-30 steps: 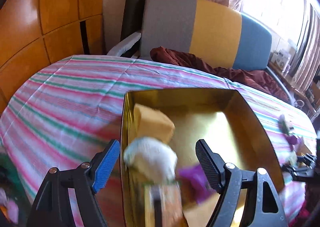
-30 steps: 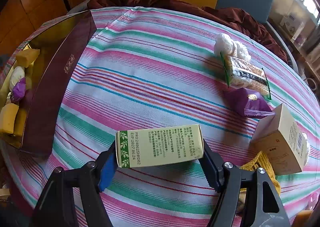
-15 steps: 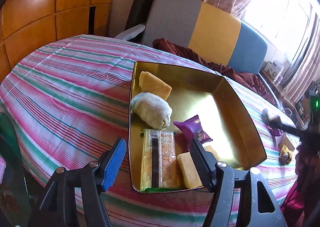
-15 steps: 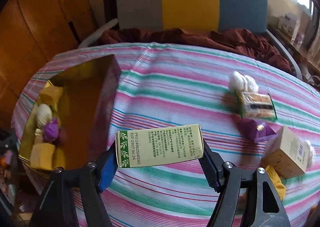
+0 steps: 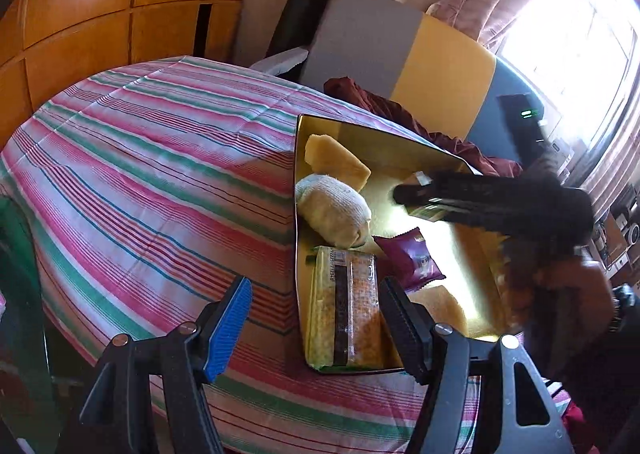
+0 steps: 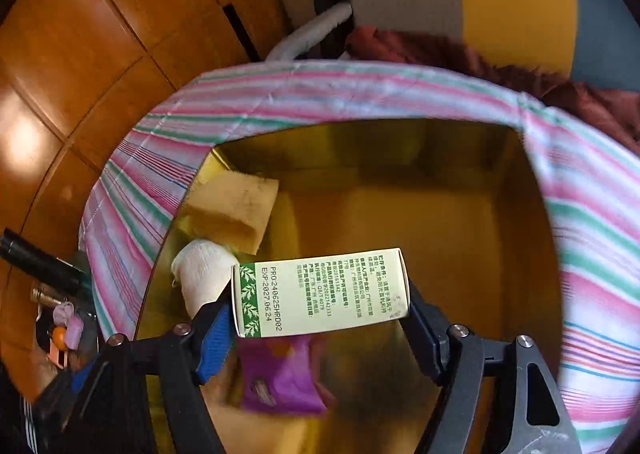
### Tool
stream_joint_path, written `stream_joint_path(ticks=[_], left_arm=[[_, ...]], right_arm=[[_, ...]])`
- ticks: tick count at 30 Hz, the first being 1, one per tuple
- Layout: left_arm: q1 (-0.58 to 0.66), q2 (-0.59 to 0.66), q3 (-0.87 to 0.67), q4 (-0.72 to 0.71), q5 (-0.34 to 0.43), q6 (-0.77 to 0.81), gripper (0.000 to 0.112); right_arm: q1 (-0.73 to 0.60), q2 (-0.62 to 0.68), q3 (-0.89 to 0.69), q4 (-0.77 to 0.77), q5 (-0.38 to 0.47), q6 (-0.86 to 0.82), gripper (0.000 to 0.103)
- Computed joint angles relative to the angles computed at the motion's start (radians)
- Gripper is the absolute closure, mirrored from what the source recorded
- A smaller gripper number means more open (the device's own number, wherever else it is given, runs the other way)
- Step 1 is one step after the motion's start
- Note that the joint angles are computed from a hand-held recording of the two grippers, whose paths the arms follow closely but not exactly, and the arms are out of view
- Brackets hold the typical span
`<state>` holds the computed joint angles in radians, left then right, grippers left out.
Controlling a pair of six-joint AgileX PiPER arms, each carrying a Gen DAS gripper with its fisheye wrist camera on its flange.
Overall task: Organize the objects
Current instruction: 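Carry the green-printed box over the tray and release it with the right tool, then move both tools back toward the remaining items on the table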
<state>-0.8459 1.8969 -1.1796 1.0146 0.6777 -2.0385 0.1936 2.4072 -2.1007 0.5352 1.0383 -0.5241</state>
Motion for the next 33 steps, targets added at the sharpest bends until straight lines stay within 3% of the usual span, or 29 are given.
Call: stream_joint_path(ticks=[3, 6, 9, 12, 20, 26, 33], left_arm=[[0.003, 0.004, 0.004, -0.005, -0.012, -0.001, 0.045], [0.001, 0.010, 0.000, -0.008, -0.015, 0.006, 0.045], [-0.007, 0.019, -0.016, -0.011, -0.003, 0.023, 0.045], [-0.018, 0.027, -0.038, -0.024, 0.023, 0.051, 0.045], [-0.063, 0.049, -0.120, -0.052, 0.121, 0.146, 0.045], [-0.103, 0.082, -0.215, -0.063, 0.200, 0.253, 0.045], [-0.130, 0.140, -0.350, -0.089, 0.227, 0.393, 0.045]], right_arm=[[0.007, 0.037, -0.033, 0.012, 0.029, 0.012, 0.025], [-0.005, 0.016, 0.030, 0.062, 0.013, -0.051, 0.017], [-0.015, -0.019, 0.089, 0.074, -0.010, -0.084, 0.017], [-0.030, -0.066, 0.160, 0.093, -0.042, -0.121, 0.017], [-0.119, -0.229, 0.376, 0.176, -0.109, -0.247, 0.001], [-0.215, -0.317, 0.483, 0.208, -0.137, -0.356, 0.000], [-0.374, -0.338, 0.484, 0.213, -0.120, -0.406, 0.000]])
